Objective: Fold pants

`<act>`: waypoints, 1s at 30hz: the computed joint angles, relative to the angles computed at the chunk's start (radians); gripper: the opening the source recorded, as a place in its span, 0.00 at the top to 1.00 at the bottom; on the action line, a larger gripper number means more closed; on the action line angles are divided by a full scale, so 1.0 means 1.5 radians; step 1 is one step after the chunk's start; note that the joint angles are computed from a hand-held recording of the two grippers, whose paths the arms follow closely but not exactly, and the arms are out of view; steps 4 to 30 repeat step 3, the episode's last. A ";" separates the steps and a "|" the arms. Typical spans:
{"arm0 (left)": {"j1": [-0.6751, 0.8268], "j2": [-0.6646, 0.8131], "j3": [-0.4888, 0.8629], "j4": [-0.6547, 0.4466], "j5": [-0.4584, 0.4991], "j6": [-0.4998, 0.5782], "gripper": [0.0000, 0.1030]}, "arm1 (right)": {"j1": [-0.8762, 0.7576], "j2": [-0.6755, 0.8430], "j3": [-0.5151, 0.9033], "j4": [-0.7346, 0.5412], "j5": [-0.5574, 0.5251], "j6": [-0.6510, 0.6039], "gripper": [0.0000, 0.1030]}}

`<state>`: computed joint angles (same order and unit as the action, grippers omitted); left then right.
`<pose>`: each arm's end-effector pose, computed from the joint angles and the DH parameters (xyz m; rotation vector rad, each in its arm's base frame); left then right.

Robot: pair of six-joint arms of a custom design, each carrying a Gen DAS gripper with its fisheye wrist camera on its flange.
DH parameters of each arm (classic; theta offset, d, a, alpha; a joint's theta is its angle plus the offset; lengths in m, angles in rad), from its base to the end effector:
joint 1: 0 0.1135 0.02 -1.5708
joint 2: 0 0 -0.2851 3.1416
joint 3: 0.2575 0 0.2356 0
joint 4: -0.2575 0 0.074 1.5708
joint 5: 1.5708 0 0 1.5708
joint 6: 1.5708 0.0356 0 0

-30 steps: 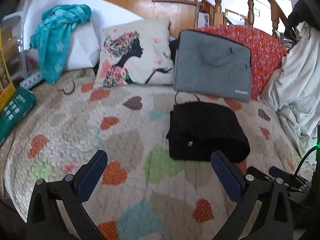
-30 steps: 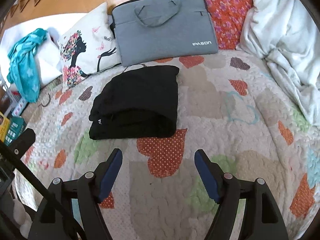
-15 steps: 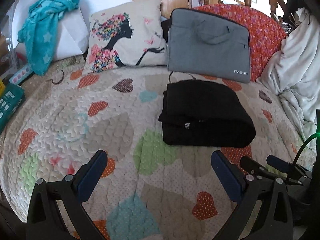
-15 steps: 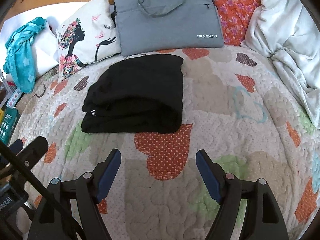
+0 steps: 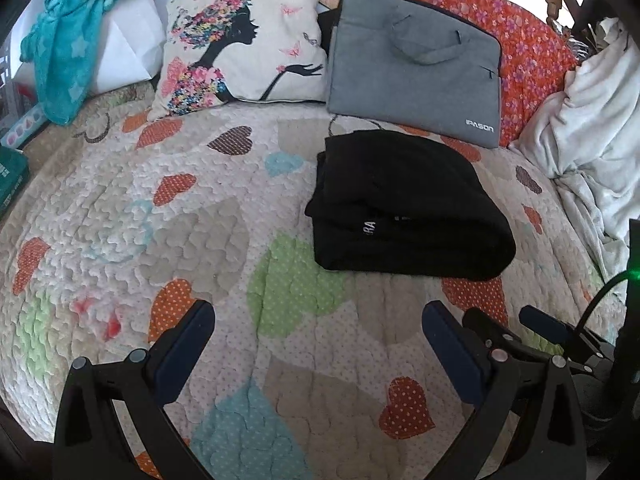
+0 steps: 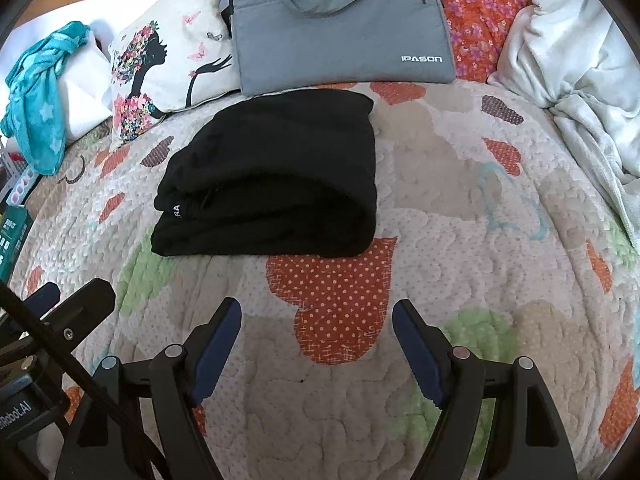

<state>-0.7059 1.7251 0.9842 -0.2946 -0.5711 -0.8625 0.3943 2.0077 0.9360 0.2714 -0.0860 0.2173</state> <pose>0.2602 -0.1965 0.1963 -0.3760 2.3502 0.0336 0.3484 0.1483 0.1219 -0.2541 2.3897 0.3919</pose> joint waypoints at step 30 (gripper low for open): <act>-0.002 0.004 0.000 0.004 -0.004 0.000 0.00 | -0.001 0.003 0.002 -0.003 0.001 0.001 0.20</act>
